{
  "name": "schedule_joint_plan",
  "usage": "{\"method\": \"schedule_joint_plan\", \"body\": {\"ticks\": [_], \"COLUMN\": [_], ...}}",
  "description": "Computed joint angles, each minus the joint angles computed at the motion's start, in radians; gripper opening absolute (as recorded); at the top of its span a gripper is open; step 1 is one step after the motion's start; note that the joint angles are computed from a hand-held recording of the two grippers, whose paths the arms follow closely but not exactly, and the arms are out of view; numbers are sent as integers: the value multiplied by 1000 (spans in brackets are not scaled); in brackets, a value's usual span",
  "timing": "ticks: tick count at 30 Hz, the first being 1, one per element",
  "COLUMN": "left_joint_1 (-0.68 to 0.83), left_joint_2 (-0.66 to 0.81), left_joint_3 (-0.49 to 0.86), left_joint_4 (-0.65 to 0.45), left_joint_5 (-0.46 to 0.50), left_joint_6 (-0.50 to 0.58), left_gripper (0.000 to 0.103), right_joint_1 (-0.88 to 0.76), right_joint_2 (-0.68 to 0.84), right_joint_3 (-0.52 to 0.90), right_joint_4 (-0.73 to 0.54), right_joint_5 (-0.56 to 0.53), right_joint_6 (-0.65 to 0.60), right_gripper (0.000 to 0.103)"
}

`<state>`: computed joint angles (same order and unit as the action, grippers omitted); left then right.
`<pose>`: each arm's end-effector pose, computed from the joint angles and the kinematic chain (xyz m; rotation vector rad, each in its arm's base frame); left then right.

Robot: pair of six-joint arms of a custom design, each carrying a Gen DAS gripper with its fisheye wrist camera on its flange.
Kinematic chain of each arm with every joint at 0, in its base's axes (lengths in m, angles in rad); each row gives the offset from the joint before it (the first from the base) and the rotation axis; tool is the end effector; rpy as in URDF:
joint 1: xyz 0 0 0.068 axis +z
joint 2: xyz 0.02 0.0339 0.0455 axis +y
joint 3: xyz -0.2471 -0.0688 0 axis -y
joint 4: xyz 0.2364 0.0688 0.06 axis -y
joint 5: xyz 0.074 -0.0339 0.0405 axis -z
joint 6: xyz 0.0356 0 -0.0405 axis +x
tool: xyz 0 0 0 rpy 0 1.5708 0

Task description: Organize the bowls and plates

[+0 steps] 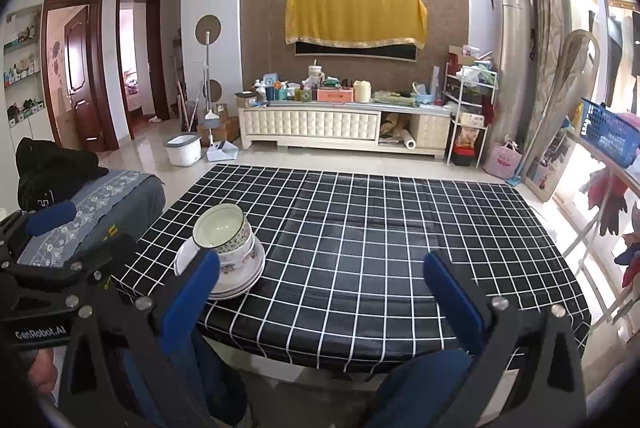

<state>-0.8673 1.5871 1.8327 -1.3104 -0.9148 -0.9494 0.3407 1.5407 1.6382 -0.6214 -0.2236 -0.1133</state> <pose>0.2060 -0.1992 0.3925 -0.3572 2.1108 0.2100 0.3142 0.1198 0.3888 -0.6045 2.0131 0.3713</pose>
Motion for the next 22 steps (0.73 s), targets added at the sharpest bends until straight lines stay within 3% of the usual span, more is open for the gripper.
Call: {"method": "schedule_joint_plan", "body": {"ticks": [22], "left_joint_1": [3], "left_joint_2": [-26], "left_joint_3": [-33], "left_joint_4": [20], "left_joint_5": [12], "left_joint_6": [23], "left_gripper": [103], "right_joint_1": [8], "right_joint_2": [-3], "right_joint_3": [-4], "right_joint_4": [-1], "right_joint_5": [15], "right_joint_6": [-1], "right_gripper": [103]}}
